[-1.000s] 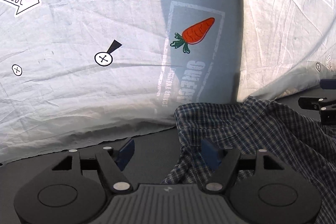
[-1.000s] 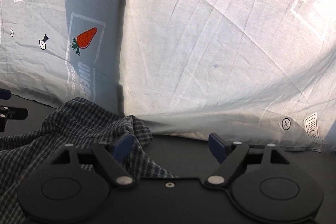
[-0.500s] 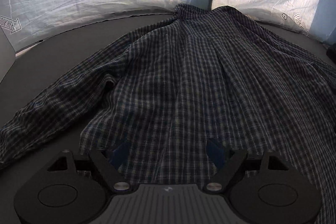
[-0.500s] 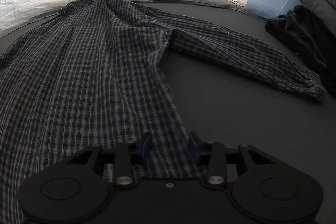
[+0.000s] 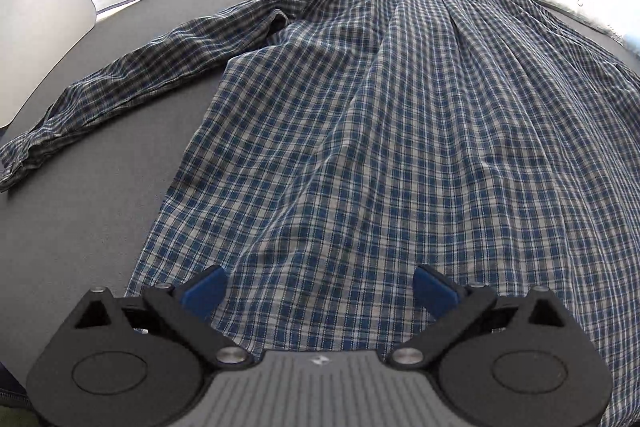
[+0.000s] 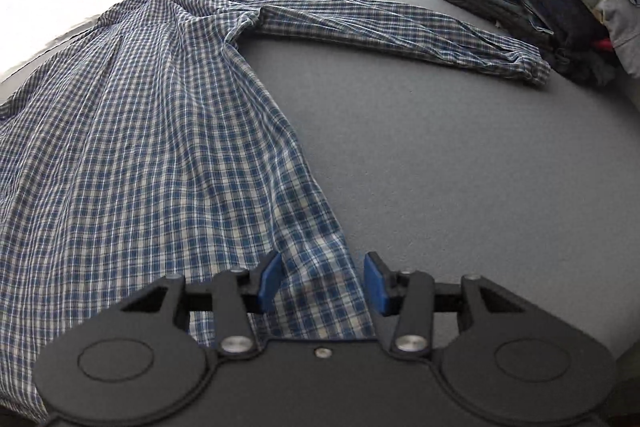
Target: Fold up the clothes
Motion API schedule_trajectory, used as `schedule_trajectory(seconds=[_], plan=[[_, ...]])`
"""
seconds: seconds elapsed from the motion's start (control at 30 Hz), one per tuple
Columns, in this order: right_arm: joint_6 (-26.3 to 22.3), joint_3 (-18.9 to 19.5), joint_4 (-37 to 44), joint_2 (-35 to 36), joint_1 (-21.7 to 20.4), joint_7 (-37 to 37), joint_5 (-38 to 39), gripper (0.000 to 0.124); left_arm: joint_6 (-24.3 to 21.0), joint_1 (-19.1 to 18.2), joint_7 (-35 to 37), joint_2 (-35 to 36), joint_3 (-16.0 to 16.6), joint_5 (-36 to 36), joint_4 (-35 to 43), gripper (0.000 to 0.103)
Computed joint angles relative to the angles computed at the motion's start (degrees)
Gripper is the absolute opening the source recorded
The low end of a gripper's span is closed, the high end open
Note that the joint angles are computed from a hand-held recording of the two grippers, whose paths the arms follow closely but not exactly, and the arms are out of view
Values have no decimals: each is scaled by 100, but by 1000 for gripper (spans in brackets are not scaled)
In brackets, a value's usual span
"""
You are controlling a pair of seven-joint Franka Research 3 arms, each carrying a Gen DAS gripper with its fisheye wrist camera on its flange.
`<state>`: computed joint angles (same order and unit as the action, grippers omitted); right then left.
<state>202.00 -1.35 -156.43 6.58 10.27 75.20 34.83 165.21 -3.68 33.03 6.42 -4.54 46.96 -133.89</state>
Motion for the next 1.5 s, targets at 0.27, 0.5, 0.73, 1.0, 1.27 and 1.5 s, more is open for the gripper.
schedule_trajectory(seconds=[0.27, 0.5, 0.73, 1.0, 1.27, 1.5], plan=[[83, 170, 68, 56, -1484, 2398, -3135, 46, 9, -61, -753, -87, 50, 769, 302, 99], [74, 339, 439, 290, -2437, 4066, -4814, 38, -221, -190, -315, 364, -122, 212, 905, 100], [-61, 193, 932, 654, -2416, 4018, -4472, 33, -558, -458, 628, 1114, -185, -443, 1835, 100], [228, -733, 2005, 1490, -1220, 2946, -1549, 34, -1281, -725, 1873, 2349, -183, -1190, 3584, 100], [-1243, -3061, 4017, 3062, 710, 1986, 1021, 40, -1841, -795, 2795, 3195, -222, -2038, 4871, 103], [-1371, -3009, 4241, 3263, 357, 2328, 438, 12, -1691, -768, 2883, 3231, -188, -2500, 4867, 103]])
